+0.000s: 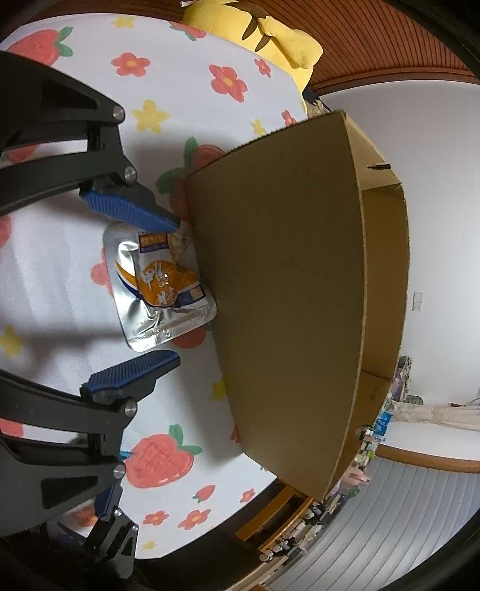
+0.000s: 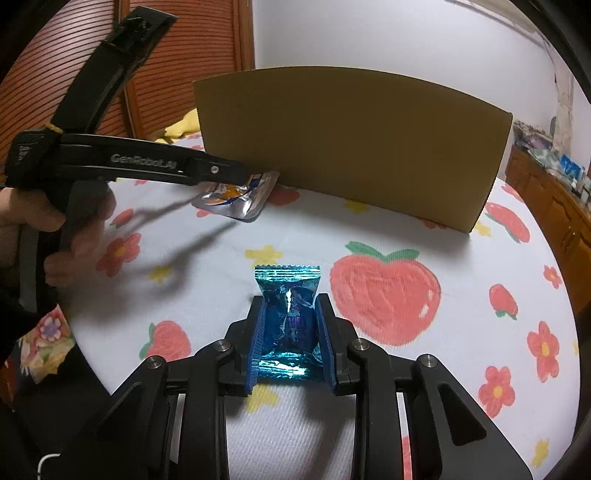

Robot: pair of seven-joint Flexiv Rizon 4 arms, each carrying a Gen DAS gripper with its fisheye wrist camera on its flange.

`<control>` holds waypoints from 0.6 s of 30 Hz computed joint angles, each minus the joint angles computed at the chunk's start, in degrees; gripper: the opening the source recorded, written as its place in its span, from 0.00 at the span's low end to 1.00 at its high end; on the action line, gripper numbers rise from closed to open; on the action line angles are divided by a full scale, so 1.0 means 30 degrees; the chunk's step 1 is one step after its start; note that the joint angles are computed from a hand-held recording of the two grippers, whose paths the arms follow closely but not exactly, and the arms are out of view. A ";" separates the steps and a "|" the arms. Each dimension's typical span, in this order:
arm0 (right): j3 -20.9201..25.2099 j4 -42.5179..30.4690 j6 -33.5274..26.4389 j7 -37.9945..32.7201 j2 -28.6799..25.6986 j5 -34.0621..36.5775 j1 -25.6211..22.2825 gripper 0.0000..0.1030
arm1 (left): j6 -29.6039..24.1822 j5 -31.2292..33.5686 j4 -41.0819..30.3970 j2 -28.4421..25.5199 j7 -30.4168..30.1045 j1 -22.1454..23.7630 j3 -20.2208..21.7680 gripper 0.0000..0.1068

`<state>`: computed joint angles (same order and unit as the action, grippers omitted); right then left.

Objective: Organize snacks
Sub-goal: 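Grasp the blue foil candy with the right tool while the left tool grasps the white-orange pouch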

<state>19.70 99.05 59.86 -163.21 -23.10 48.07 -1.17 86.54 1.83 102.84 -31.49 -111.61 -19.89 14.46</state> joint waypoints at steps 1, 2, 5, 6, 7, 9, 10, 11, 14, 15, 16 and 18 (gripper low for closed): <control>0.0019 0.0042 0.0027 -0.0066 0.0042 0.0043 -0.0021 0.25 | -0.0213 0.0021 -0.0176 -0.0102 -0.0053 -0.0110 0.0145 0.61; 0.0026 0.0081 0.0023 -0.0153 0.0102 0.0084 -0.0065 0.25 | -0.0489 0.0076 -0.0391 -0.0224 -0.0161 -0.0254 0.0336 0.61; 0.0024 0.0111 0.0086 -0.0339 0.0109 0.0224 -0.0065 0.25 | -0.0836 0.0159 -0.0633 -0.0368 -0.0243 -0.0023 0.0094 0.61; 0.0001 0.0085 0.0093 -0.0279 0.0076 0.0226 -0.0023 0.25 | -0.0939 0.0174 -0.0702 -0.0410 -0.0294 0.0031 0.0047 0.61; -0.0024 0.0046 0.0044 -0.0170 0.0047 0.0224 -0.0006 0.25 | -0.1116 0.0247 -0.0808 -0.0448 -0.0380 -0.0015 0.0114 0.61; -0.0018 -0.0002 0.0044 -0.0138 0.0001 0.0276 0.0007 0.25 | -0.1651 0.0470 -0.1138 -0.0562 -0.0635 -0.0167 0.0331 0.61; 0.0000 -0.0024 0.0041 -0.0177 -0.0010 0.0326 -0.0021 0.25 | -0.1959 0.0606 -0.1331 -0.0625 -0.0755 -0.0199 0.0398 0.61; 0.0005 -0.0029 0.0027 -0.0191 -0.0006 0.0352 -0.0041 0.25 | -0.2167 0.0754 -0.1496 -0.0683 -0.0897 -0.0199 0.0421 0.62; 0.0004 -0.0031 0.0032 -0.0214 -0.0002 0.0367 -0.0035 0.25 | -0.2936 0.1252 -0.2052 -0.0879 -0.1377 -0.0235 0.0482 0.65; -0.0005 -0.0031 0.0012 -0.0198 0.0003 0.0362 -0.0037 0.25 | -0.3150 0.1494 -0.2251 -0.0951 -0.1592 -0.0303 0.0564 0.66; -0.0004 -0.0030 0.0010 -0.0206 0.0009 0.0374 -0.0040 0.25 | -0.3309 0.1682 -0.2378 -0.0989 -0.1775 -0.0286 0.0546 0.66; 0.0007 0.0003 0.0016 -0.0248 0.0040 0.0432 -0.0055 0.25 | -0.3428 0.1924 -0.2541 -0.1063 -0.2029 -0.0092 0.0318 0.67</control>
<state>19.72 99.06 59.91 -163.96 -22.99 49.36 -1.34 76.26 7.61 95.21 -34.68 -117.69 -20.17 15.42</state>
